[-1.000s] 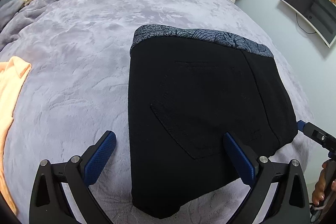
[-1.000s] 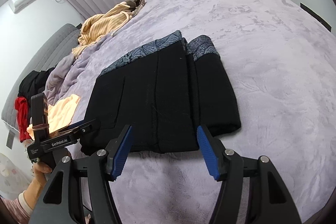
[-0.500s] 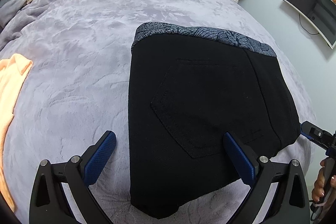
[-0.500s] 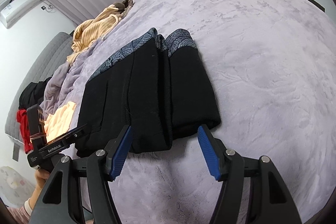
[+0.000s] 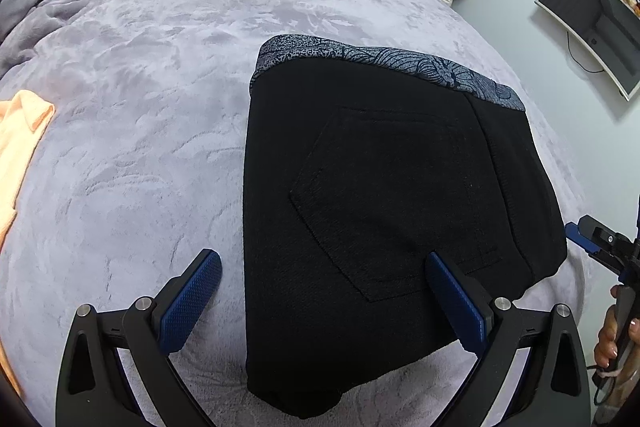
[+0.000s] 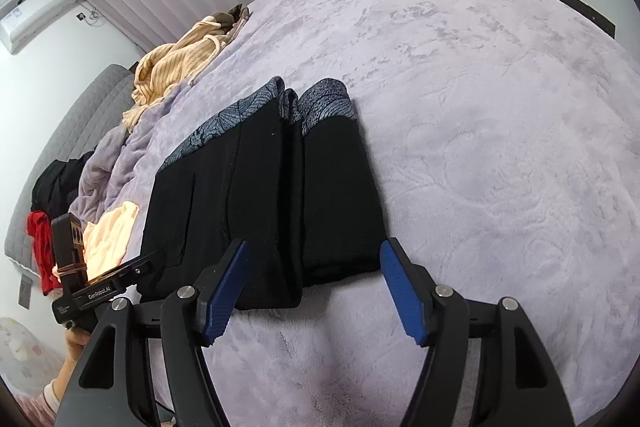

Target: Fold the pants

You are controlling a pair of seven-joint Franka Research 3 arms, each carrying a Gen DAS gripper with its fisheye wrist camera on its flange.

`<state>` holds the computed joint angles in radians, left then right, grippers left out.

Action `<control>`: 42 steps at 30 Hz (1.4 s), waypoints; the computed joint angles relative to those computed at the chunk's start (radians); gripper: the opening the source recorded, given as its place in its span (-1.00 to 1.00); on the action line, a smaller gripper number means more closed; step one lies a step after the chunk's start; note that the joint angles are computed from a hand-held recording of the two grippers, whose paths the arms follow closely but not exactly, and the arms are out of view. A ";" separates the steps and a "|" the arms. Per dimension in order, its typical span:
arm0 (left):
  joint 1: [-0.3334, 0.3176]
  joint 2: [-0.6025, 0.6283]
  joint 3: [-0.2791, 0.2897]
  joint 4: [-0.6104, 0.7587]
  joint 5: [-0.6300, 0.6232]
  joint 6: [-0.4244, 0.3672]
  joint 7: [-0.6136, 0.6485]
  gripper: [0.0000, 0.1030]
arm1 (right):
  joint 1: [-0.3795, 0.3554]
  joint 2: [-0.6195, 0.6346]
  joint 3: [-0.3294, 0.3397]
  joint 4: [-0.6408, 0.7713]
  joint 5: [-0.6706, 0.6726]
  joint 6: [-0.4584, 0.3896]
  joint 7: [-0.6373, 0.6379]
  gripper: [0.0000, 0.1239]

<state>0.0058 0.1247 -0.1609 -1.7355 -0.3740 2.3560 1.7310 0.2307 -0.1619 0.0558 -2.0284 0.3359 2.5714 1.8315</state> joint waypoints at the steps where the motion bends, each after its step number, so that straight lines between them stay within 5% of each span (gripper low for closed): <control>1: 0.002 0.002 0.000 0.002 -0.005 -0.004 0.005 0.99 | 0.000 0.003 -0.005 0.003 0.009 0.001 -0.009 0.27; 6: 0.007 0.011 -0.001 0.014 -0.006 -0.016 0.020 0.99 | -0.002 0.027 -0.027 0.007 0.093 0.008 -0.053 0.27; 12: 0.029 0.066 -0.006 0.107 -0.042 -0.123 0.059 0.99 | 0.007 0.068 -0.060 0.023 0.375 0.006 -0.243 0.28; 17: 0.060 0.157 -0.021 0.244 -0.082 -0.235 0.084 0.99 | -0.008 0.116 -0.052 0.082 0.445 -0.062 -0.346 0.28; 25: 0.088 0.286 -0.064 0.403 -0.124 -0.328 0.108 0.99 | -0.056 0.267 -0.034 0.254 0.513 -0.232 -0.486 0.38; 28: 0.093 0.320 -0.074 0.441 -0.122 -0.344 0.109 1.00 | -0.064 0.308 -0.018 0.291 0.498 -0.231 -0.468 0.38; 35: 0.118 0.212 -0.085 0.301 -0.192 -0.268 0.179 0.80 | -0.067 0.291 -0.004 0.274 0.484 -0.198 -0.378 0.17; 38: 0.136 0.155 -0.085 0.251 -0.278 -0.282 0.262 0.80 | -0.079 0.258 -0.002 0.253 0.582 -0.203 -0.421 -0.11; 42: 0.123 0.114 -0.058 0.235 -0.325 -0.299 0.276 0.80 | -0.071 0.217 -0.004 0.227 0.678 -0.196 -0.448 -0.15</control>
